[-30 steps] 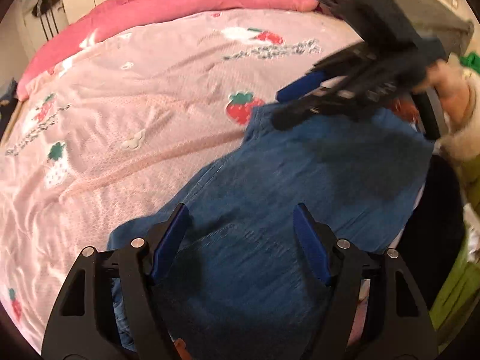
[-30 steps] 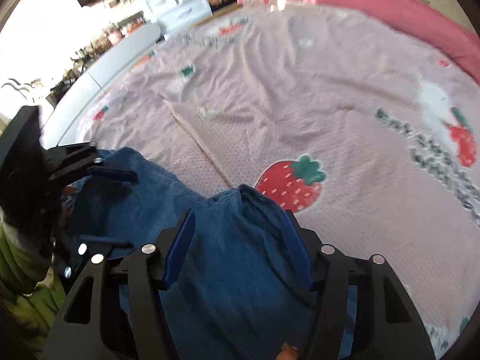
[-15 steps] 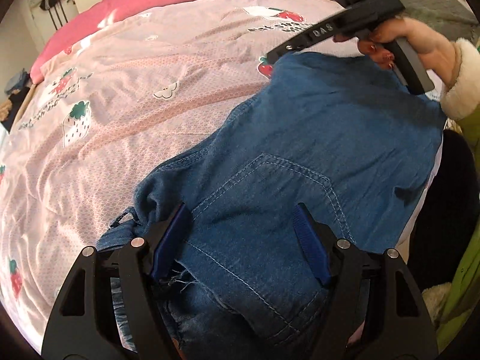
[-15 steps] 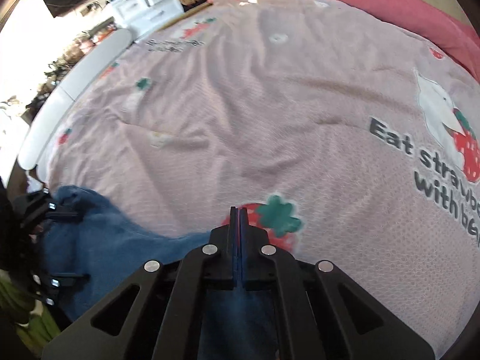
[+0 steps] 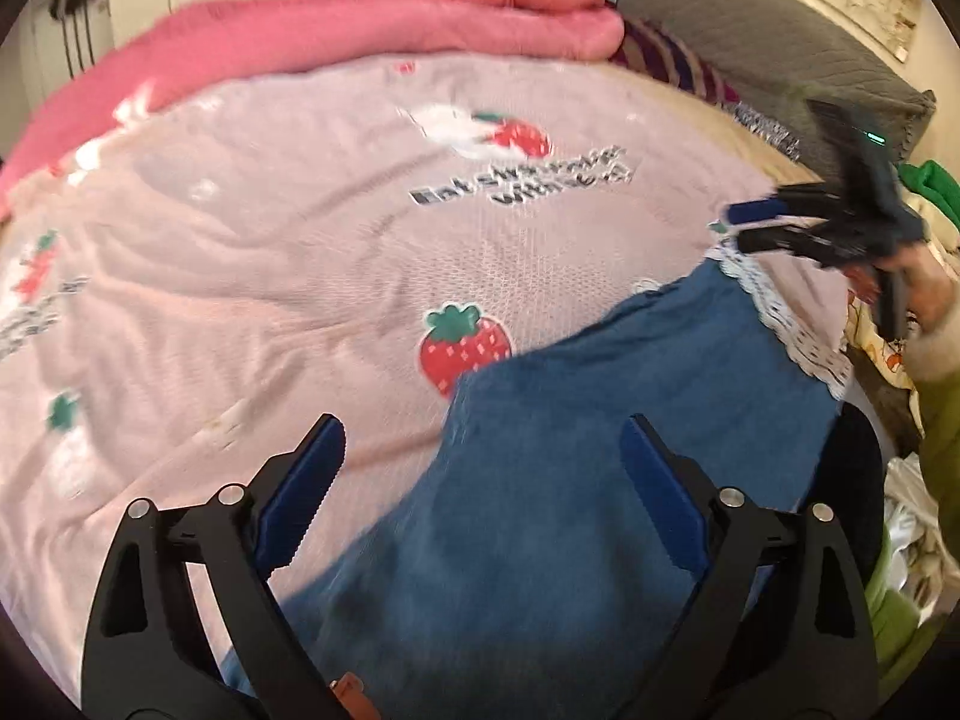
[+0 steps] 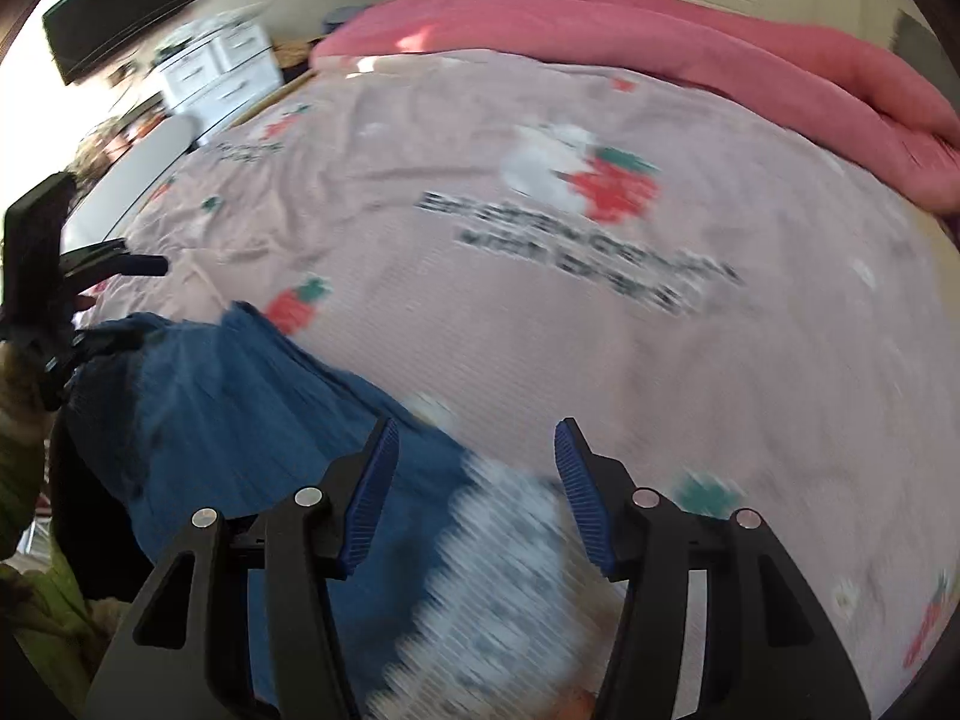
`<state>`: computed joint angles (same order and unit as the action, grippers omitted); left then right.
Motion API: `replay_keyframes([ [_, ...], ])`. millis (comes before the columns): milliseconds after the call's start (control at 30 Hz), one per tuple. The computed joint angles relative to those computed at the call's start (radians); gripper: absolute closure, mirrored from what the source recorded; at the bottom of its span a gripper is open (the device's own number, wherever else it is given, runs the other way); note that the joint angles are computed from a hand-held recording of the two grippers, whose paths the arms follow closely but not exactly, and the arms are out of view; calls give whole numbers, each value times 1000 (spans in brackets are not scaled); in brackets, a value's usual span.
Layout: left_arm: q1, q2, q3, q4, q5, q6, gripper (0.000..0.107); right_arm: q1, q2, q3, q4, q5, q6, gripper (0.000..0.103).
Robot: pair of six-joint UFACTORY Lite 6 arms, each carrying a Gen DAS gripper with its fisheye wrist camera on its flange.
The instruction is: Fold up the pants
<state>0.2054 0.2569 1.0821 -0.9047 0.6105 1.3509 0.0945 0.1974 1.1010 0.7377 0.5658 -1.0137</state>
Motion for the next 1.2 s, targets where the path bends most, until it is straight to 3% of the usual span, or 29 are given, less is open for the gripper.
replay_keyframes([
  [133,-92,148,124,114,-42,-135,41,-80,32,-22,79,22,-85,38],
  [233,-115,226,174,160,-43,-206,60,-97,108,9,114,38,-82,38],
  [267,-117,245,188,148,-35,-200,76,-100,117,7,139,42,-92,50],
  [300,-118,260,201,142,-31,-195,92,-100,126,5,161,46,-96,77],
  [367,-139,274,210,151,-71,-204,97,-102,105,-24,182,34,-107,84],
  [500,-143,319,266,182,-84,-246,98,-119,33,-96,193,6,-132,85],
  [567,-167,321,260,239,-155,-277,98,-98,51,-112,180,-62,-130,83],
  [633,-172,345,274,265,-170,-303,98,-86,62,-137,214,-116,-165,75],
  [733,-143,334,264,176,-150,-233,98,-124,14,-182,295,-93,-244,64],
  [800,-126,282,221,114,-159,-175,98,-153,-66,-238,298,-93,-246,46],
  [833,-116,234,188,88,-163,-149,97,-185,-139,-289,316,-63,-274,45],
  [867,-111,196,162,60,-167,-123,91,-216,-218,-343,325,-33,-296,43],
  [967,-103,29,35,-31,-166,-41,53,-278,-424,-480,297,33,-302,38],
  [1200,-222,-344,-339,-231,-178,148,44,-364,-845,-768,110,182,-181,38],
])
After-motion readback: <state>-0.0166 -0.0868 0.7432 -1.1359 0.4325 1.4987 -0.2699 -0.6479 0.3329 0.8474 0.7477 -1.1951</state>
